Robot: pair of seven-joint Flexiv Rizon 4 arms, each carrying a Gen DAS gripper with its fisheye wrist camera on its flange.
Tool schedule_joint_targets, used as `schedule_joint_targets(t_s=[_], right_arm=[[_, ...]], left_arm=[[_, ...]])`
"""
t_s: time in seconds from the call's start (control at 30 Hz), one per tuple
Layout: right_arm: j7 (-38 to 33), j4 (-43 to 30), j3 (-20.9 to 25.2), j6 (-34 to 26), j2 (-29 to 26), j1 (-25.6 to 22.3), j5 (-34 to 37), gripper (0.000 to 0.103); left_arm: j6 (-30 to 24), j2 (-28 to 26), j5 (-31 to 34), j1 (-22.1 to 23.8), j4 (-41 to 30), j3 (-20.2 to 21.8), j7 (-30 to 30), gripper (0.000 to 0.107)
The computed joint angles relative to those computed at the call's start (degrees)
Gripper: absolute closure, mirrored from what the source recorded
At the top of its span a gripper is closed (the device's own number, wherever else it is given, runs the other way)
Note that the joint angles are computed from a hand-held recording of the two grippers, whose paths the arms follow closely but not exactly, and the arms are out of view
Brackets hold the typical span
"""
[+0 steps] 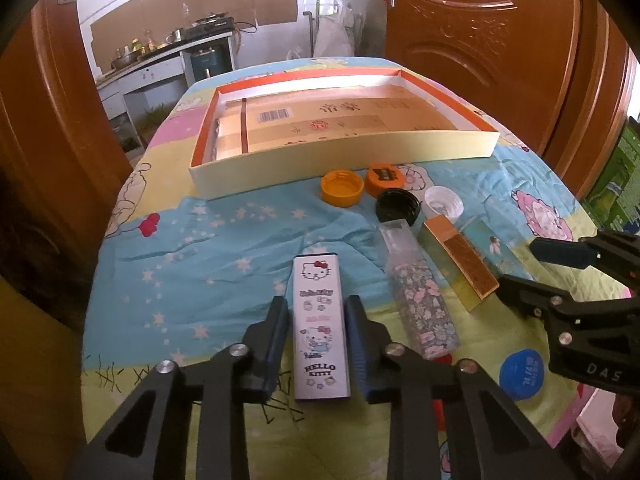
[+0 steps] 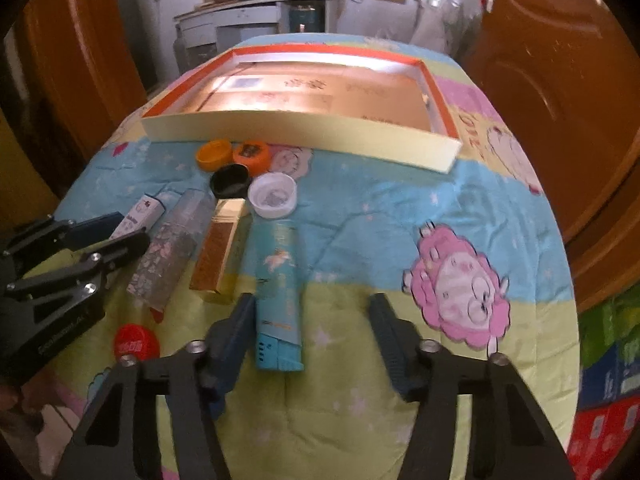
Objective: Organize rigid objects
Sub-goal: 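Carry both items into the GOLDENLEAF box and open both grippers to release them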
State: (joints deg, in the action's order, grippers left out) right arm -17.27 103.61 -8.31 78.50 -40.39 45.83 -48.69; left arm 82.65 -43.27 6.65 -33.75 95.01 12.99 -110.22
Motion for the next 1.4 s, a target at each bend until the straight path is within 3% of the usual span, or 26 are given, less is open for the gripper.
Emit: schedule_joint_targets(t_s=[0.2,0.47,0.8,1.0,1.27,1.4], right_arm=[[-4.44,-3.19,1.44,-0.15,-1.89,-0.79,1.08,0.080],[-3.18,-0.78,-0.65,4.71,-0.94,0.17,4.00,0.081],[-2.03,3.83,-9.46,11.54,2.12,7.14,7.50,0.081],[-4.44,3.93,-14.53,13.07,2.87,11.02,10.52,0.081],[-8.28,1.61,-17.81,12.70,2.56,12.42,13.82,0.081],[-10.50,-1.01,-16.85,11.98,1.85,10.55,14.71,0.081]], left_arm=[[0.48,-0.13,0.03,-0.09,0.00,0.13,-0.65,0.080],[2.77,1.00,-2.88,3.02,2.50,-3.71,1.31,0.080],[4.65,3.45,-5.58,2.08,4.05,-3.34,2.63,0.080],[4.08,3.97,-5.64,1.57,1.75,-2.42,2.85,0.082],[1.00,2.98,-4.15,0.04,-4.50,1.15,0.53,0.082],[0.27,2.57,-4.08,2.64,-7.02,-1.15,0.70,0.082]])
